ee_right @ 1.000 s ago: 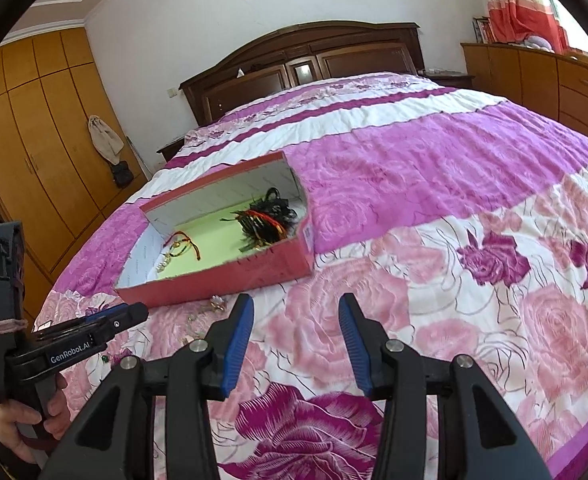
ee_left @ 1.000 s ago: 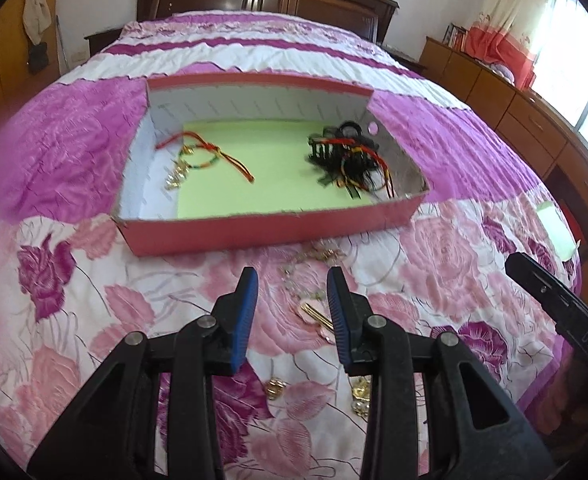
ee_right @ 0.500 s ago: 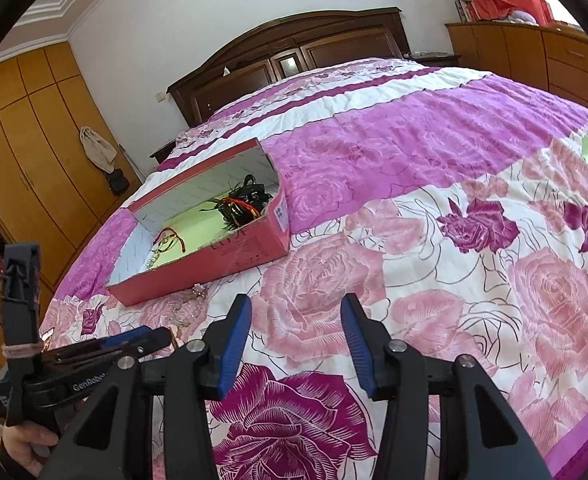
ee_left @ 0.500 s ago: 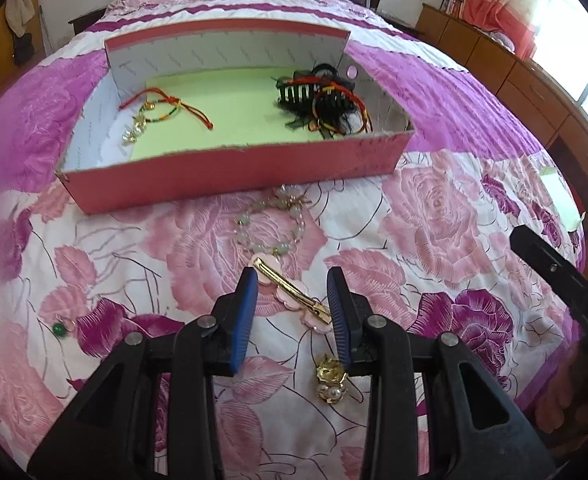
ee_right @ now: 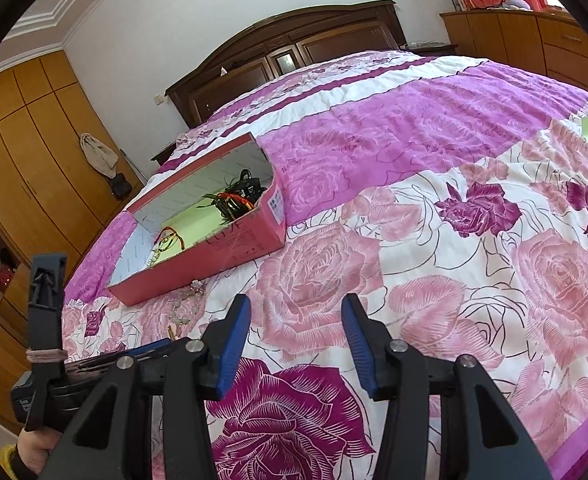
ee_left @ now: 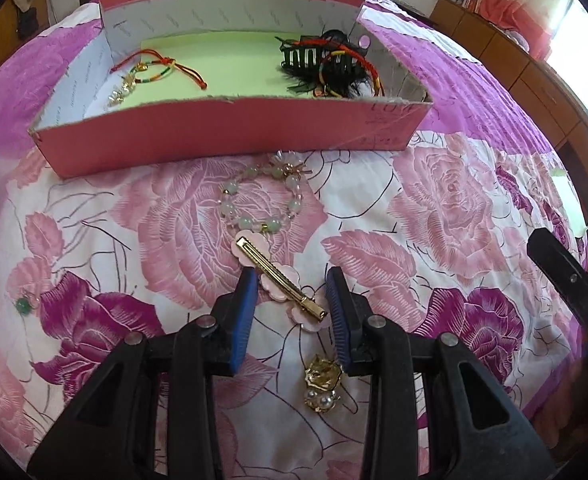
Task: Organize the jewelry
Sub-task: 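Move the left tool to the gold hair pin and close on it, then lift the gold hair pin with the left tool while the right tool grasps the jade bead bracelet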
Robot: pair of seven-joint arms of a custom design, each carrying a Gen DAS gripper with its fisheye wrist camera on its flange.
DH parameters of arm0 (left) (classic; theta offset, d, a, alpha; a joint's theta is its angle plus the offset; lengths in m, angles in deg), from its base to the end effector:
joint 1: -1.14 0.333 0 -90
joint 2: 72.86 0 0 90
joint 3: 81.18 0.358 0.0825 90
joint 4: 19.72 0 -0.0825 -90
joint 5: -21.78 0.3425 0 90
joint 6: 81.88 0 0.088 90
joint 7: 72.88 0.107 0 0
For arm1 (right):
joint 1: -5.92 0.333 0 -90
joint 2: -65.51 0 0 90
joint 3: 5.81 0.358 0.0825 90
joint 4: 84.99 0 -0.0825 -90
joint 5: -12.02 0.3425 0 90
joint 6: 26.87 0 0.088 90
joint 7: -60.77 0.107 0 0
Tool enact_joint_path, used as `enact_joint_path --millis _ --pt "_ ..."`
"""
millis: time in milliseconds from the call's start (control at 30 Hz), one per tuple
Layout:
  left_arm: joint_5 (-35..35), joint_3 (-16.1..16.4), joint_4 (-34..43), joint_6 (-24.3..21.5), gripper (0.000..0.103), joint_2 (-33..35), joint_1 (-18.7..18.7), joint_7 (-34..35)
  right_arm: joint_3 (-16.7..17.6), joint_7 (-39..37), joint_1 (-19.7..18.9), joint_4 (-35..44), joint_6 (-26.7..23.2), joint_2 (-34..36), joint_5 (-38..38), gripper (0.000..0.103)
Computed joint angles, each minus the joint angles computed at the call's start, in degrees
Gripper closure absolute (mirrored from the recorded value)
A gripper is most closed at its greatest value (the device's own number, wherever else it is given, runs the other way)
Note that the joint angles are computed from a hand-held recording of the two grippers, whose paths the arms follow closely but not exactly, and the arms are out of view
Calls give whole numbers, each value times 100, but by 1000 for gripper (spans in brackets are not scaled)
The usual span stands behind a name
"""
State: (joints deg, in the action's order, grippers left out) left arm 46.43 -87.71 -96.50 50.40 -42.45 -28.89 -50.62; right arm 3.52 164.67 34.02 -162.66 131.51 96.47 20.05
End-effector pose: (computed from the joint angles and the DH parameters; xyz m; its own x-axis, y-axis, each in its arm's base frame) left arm 0.6034 -0.4095 0.5210 0.2837 -0.9324 0.2240 -0.8095 -0.3581 -0.4653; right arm 0.6151 0.4173 0.5670 0.3727 -0.8432 -0.3874 -0.7408 -0.0189 -0.6715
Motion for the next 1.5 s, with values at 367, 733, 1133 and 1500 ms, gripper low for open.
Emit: enact_joint_path --millis 367,733,1133,1500 --pt "-40 49 -158 307 82 -7 25 -432 29 39 -31 -43 10 23 96 53" --pt "15 129 -487 679 91 -134 98 -868 -65 136 42 -21 -41 25 -57 53" --pt "197 94 -1136 1219 92 -568 163 -1047 -101 213 68 52 -113 66 -142 53" --pt "950 104 -1039 366 91 -857 100 -1007 -162 215 146 119 -211 53 -314 53"
